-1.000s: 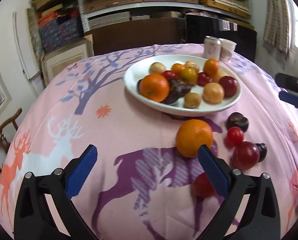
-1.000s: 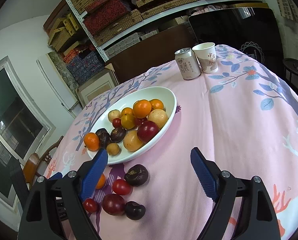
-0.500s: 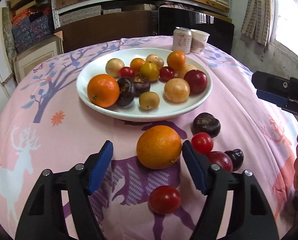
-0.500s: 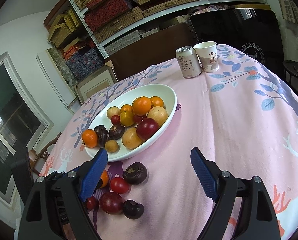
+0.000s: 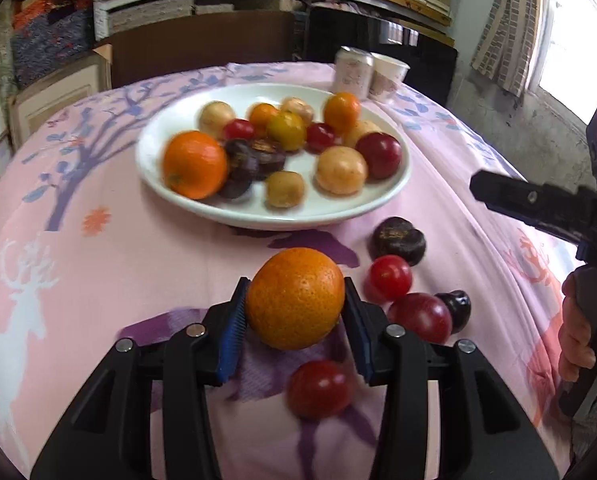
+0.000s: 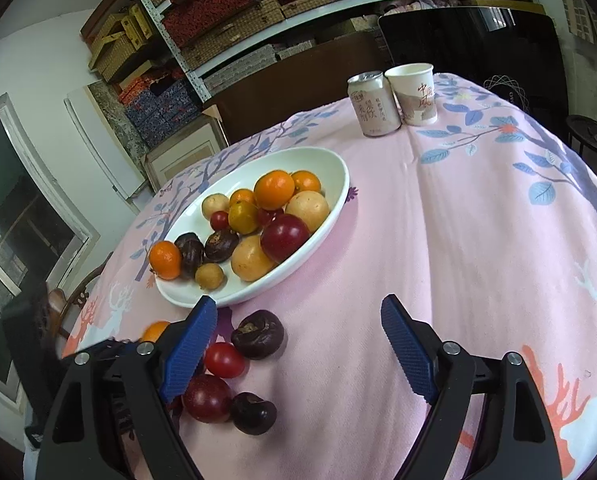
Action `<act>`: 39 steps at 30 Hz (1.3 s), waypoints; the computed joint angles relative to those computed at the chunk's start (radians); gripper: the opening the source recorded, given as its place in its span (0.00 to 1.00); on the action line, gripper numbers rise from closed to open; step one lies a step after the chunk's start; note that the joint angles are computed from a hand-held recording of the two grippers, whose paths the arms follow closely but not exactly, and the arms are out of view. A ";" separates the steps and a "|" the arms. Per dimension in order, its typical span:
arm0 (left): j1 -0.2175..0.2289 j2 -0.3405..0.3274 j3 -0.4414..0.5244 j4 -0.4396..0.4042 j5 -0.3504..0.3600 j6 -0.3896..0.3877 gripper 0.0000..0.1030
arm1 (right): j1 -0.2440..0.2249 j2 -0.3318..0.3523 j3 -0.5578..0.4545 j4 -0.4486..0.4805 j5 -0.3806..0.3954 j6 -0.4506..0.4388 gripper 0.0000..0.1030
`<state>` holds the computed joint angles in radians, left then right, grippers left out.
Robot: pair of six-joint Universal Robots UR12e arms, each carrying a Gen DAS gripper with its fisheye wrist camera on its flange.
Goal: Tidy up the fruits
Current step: 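Grasp a dark purple fruit with the right gripper while the left holds the mandarin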
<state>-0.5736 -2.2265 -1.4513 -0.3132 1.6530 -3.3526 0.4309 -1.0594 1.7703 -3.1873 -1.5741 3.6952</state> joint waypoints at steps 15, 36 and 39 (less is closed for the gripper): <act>0.010 0.035 -0.047 0.011 0.077 -0.063 0.43 | 0.050 0.059 -0.107 0.186 -0.041 -0.137 0.49; 0.016 0.023 -0.029 -0.054 0.055 -0.090 0.43 | 0.068 0.061 -0.126 0.251 -0.103 -0.218 0.39; 0.014 0.020 -0.027 -0.054 0.066 -0.082 0.43 | 0.061 0.058 -0.121 0.250 -0.081 -0.196 0.36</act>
<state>-0.5598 -2.2061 -1.4779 -0.3675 1.7187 -3.4349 0.4916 -1.0014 1.6497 -2.9368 -1.6549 3.4993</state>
